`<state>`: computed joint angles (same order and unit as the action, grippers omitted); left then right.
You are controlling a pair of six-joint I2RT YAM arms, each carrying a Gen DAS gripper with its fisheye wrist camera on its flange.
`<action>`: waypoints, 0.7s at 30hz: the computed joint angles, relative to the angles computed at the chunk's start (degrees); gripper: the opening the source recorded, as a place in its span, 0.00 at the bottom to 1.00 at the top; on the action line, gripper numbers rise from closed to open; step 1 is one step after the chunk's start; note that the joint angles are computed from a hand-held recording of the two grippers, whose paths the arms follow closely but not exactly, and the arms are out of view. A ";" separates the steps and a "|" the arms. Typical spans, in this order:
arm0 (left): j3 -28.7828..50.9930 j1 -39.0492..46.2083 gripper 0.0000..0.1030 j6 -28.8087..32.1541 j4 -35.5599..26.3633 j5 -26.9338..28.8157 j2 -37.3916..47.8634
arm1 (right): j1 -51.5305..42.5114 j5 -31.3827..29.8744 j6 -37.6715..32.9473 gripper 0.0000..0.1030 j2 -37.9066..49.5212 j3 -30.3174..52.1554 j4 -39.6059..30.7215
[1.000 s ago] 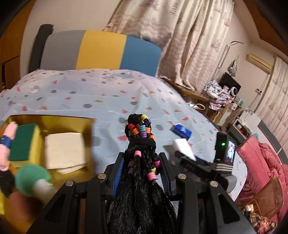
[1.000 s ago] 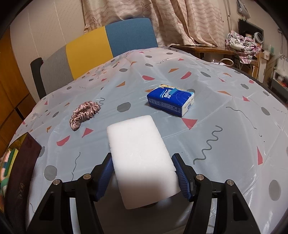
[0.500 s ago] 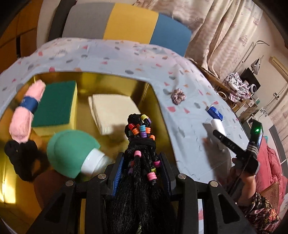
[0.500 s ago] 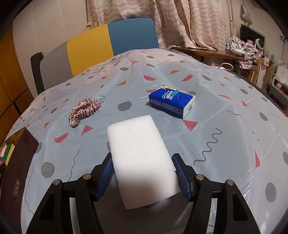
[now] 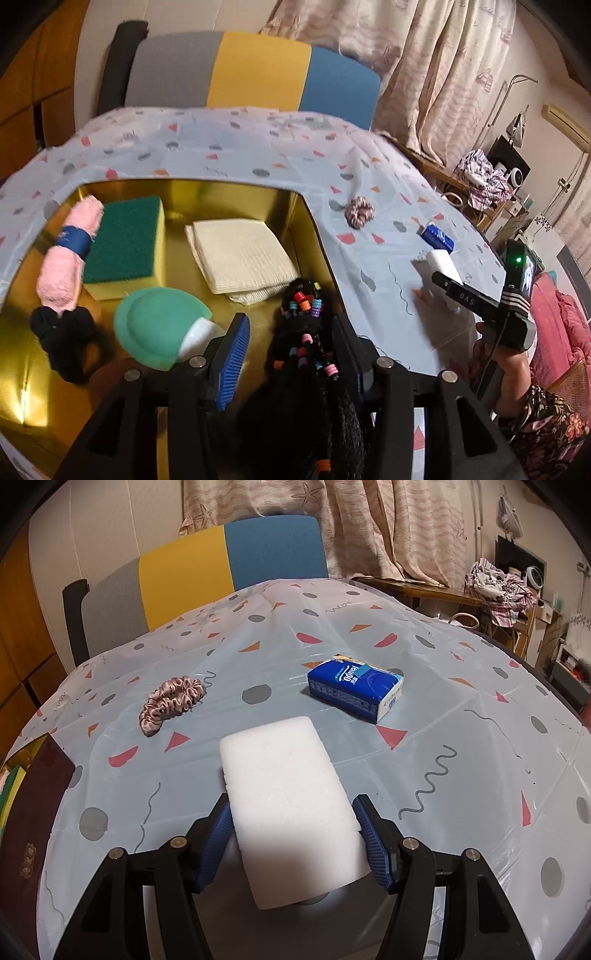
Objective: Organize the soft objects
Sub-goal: 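Carry the hair piece and foam block toward the gold tray with both tools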
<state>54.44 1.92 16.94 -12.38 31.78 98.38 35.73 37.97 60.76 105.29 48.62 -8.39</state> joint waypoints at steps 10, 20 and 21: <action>-4.89 6.83 0.45 1.42 1.08 5.42 -4.92 | 2.29 3.36 -1.44 0.64 -0.21 1.61 -2.04; -5.30 11.24 0.45 2.46 -1.00 6.06 -5.99 | 8.42 1.85 -4.90 0.64 -1.44 6.74 -3.43; -5.18 11.52 0.45 2.31 -1.17 6.03 -5.96 | 9.20 1.41 -5.41 0.64 -1.30 7.71 -3.03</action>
